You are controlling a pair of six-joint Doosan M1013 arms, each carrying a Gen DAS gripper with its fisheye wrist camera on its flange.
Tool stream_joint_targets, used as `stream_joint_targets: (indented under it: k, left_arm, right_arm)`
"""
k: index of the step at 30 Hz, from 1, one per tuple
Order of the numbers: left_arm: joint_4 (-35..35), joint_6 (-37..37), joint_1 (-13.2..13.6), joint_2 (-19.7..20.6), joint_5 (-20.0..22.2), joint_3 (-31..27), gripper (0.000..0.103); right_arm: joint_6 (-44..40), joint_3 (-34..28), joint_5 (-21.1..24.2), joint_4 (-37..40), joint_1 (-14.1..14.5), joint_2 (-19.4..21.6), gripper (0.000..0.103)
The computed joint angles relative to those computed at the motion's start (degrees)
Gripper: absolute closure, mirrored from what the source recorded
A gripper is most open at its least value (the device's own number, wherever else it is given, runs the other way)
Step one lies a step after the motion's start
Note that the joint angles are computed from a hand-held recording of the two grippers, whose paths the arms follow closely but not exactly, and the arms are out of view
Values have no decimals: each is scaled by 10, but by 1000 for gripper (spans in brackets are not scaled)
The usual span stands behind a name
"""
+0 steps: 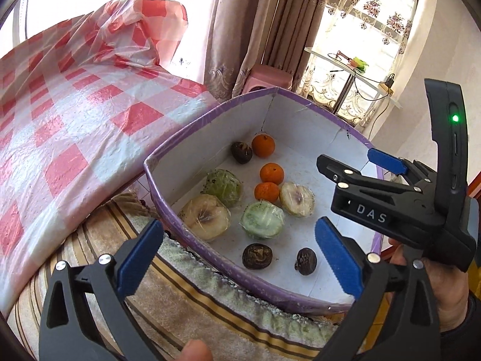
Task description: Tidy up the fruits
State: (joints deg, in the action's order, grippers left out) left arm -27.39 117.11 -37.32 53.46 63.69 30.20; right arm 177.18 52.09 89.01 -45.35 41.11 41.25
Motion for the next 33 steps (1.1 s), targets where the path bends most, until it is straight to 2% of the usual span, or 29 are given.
stream_joint_targets:
  k: [6, 33]
  left_arm:
    - [38, 9, -9, -24, -57, 42, 2]
    - [39, 15, -9, -23, -52, 41, 2]
  right_arm:
    - [3, 2, 0, -1, 0, -2, 16]
    - [1, 2, -1, 0, -1, -2, 16]
